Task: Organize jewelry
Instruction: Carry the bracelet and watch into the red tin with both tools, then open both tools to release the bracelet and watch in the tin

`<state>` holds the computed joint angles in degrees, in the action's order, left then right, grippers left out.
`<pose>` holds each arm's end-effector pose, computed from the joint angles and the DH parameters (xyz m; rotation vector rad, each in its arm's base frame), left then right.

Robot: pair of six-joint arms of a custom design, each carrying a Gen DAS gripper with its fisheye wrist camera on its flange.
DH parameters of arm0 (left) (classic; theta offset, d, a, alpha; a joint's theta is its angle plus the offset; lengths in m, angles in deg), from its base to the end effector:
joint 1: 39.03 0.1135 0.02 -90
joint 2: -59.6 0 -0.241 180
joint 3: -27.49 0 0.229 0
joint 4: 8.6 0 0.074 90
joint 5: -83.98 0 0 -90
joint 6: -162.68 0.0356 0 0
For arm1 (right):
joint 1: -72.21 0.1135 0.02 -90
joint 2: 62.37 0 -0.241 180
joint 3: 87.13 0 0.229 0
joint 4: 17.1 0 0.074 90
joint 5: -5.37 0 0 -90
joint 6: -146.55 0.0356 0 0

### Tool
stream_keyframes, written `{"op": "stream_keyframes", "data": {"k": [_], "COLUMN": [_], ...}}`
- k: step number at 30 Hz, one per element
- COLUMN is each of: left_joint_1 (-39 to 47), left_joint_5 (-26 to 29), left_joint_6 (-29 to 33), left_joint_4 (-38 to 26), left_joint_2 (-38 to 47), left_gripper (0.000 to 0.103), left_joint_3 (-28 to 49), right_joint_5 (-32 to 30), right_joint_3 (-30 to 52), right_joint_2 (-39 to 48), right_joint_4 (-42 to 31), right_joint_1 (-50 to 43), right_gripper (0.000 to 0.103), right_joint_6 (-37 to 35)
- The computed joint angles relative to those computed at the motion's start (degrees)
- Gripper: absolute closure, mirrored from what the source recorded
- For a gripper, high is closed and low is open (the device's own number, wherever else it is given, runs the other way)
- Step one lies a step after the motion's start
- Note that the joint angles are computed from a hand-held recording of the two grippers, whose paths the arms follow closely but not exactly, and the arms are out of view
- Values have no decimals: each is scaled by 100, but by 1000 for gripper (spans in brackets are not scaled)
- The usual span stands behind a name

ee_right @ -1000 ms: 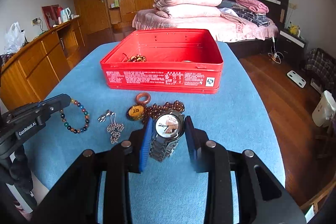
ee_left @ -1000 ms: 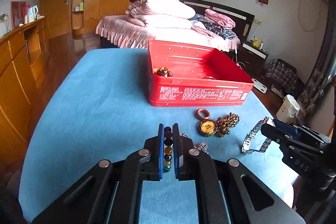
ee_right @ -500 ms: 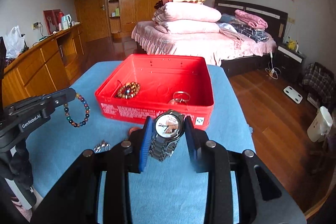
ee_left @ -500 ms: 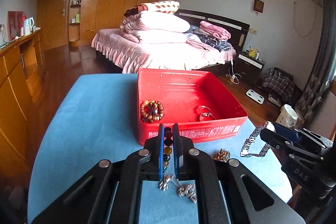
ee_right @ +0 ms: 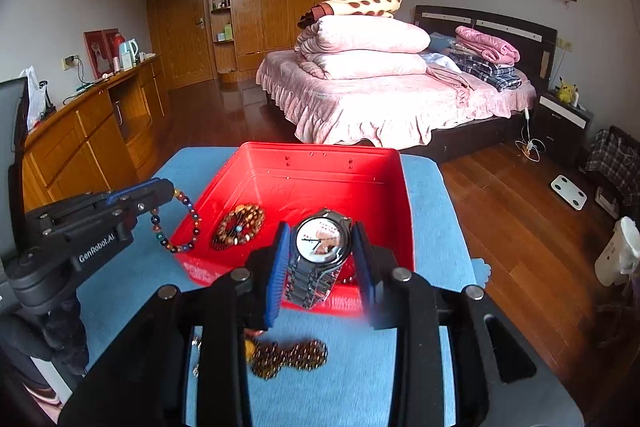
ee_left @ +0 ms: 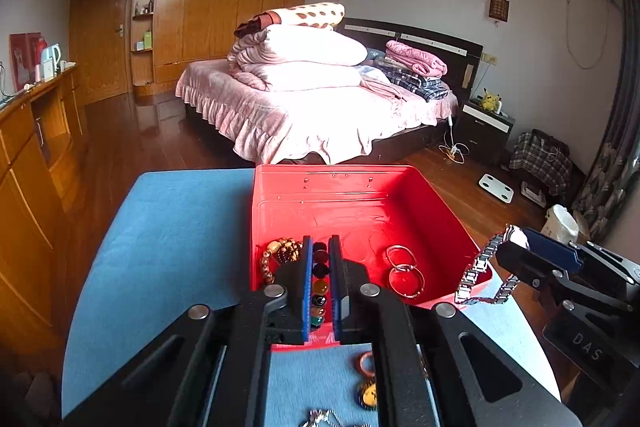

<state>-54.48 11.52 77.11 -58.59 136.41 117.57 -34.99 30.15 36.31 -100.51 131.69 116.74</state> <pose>0.2616 -0.0834 0.3362 0.5490 2.1435 -0.4450 0.1832 0.2573 0.3370 0.2395 2.1851 -0.0858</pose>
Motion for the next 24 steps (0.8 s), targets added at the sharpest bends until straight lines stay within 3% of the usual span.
{"op": "stream_keyframes", "data": {"k": [11, 24], "left_joint_1": [-455, -632], "left_joint_5": [-457, -680], "left_joint_6": [-241, -235], "left_joint_4": [39, -355], "left_joint_2": [1645, 3332], "left_gripper": [95, 95], "left_joint_3": [1305, 2556], "right_joint_5": [-931, -1990], "right_joint_3": [-360, -352], "right_joint_2": [68, 831], "right_joint_4": [1330, 1916], "right_joint_1": [-1362, -2301], "right_gripper": [73, 73], "right_joint_6": [-1314, -1743]}}
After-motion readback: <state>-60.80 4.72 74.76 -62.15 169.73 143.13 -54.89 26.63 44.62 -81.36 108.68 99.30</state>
